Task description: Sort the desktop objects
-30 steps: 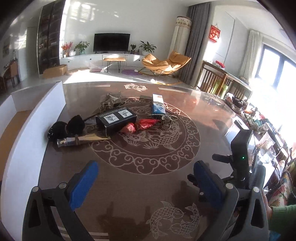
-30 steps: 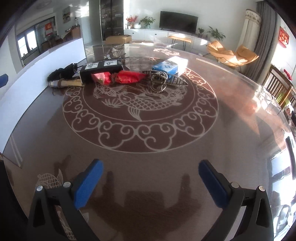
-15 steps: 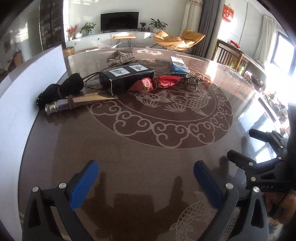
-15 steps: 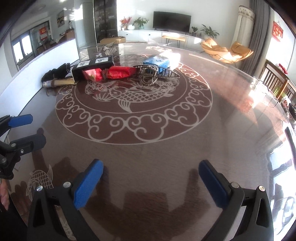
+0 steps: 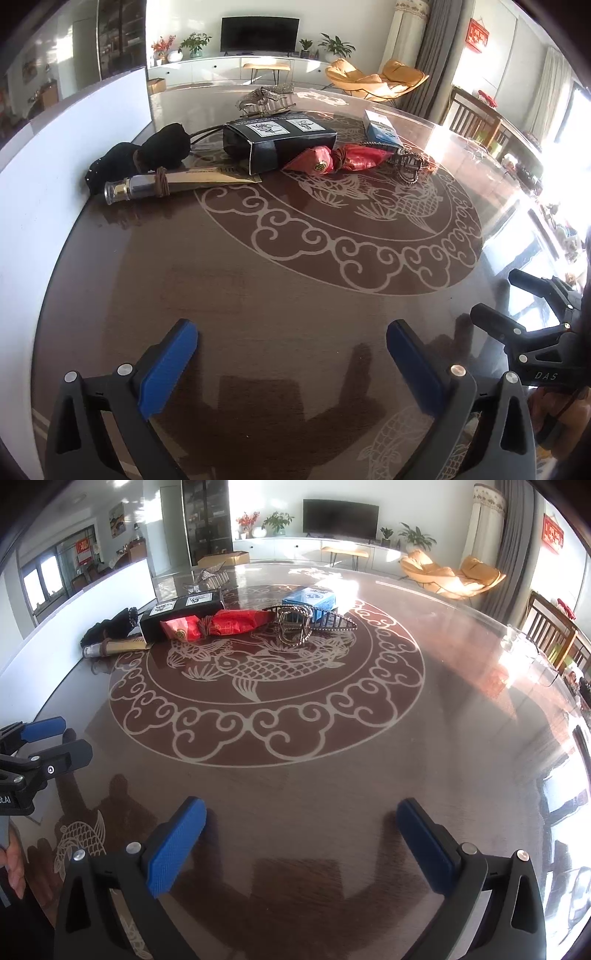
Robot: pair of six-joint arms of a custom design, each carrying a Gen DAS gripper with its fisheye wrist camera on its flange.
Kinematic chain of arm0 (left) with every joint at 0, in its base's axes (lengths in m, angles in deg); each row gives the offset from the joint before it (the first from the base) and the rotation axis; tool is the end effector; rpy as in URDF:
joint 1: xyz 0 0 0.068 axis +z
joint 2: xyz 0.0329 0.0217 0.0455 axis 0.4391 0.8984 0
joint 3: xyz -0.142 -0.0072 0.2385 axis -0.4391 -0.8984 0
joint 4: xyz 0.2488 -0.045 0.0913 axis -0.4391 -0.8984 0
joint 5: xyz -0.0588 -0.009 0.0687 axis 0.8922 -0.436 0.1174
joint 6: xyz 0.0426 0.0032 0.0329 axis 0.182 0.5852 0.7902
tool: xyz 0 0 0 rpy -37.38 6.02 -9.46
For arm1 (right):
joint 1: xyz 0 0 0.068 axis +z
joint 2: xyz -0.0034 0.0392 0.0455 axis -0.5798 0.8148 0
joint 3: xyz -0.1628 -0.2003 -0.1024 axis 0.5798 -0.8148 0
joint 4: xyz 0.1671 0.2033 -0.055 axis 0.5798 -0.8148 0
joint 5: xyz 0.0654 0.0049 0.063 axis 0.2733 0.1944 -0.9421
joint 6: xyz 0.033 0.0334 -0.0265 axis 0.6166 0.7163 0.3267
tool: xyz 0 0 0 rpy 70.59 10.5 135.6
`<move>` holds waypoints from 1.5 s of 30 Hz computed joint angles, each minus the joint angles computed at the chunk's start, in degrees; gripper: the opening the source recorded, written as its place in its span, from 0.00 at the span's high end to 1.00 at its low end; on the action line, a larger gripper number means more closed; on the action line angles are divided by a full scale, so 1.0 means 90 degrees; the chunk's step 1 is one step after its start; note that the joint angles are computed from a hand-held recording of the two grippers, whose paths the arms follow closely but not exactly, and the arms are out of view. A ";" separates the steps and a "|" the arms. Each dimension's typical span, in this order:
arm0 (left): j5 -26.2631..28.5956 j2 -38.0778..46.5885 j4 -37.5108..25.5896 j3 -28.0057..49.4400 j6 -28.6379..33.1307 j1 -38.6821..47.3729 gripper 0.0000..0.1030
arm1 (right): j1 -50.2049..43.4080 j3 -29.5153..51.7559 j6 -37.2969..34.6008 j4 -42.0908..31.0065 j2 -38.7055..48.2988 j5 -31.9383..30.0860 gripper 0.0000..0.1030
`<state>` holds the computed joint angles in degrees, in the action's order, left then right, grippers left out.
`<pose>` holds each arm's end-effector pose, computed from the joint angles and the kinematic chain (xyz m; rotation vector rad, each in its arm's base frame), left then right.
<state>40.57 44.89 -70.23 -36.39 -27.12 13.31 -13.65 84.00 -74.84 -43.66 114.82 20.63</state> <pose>0.2829 -0.0660 0.0542 0.1674 2.5313 -0.2046 0.2658 0.1011 0.1155 -0.2357 2.5060 0.0486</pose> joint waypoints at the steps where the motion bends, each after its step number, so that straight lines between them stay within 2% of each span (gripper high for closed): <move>1: -0.0065 0.0010 -0.0028 0.0021 0.0015 -0.0036 0.00 | -0.0006 0.0000 0.0006 -0.0004 -0.0001 -0.0016 0.00; 22: -0.0343 0.0085 -0.0004 0.0042 0.0062 -0.0166 0.00 | -0.0031 -0.0003 0.0024 -0.0016 -0.0008 -0.0063 0.00; 31: -0.0067 -0.0007 0.0256 -0.0165 -0.0112 0.0162 0.00 | -0.0060 0.0124 -0.0050 -0.0229 0.0012 -0.0117 0.00; 34: 0.0052 -0.0010 0.0349 -0.0200 -0.0175 0.0255 0.00 | -0.0256 0.0483 -0.0472 -0.0606 0.0201 -0.0447 0.00; 38: -0.0228 0.0039 0.0296 -0.0149 -0.0137 0.0094 0.00 | -0.0611 0.1057 -0.0667 -0.0673 0.0701 -0.0572 0.00; 41: -0.0403 0.0080 0.0222 -0.0095 -0.0094 -0.0010 0.00 | -0.0844 0.1893 -0.0446 -0.0958 0.1265 -0.0712 0.00; 45: -0.0413 0.0110 0.0208 -0.0054 -0.0094 0.0000 0.00 | -0.0880 0.2968 -0.0235 -0.0783 0.1885 -0.0690 0.00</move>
<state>36.85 45.88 -68.36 -36.88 -27.96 13.31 -21.57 110.70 -76.96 -50.71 131.78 14.42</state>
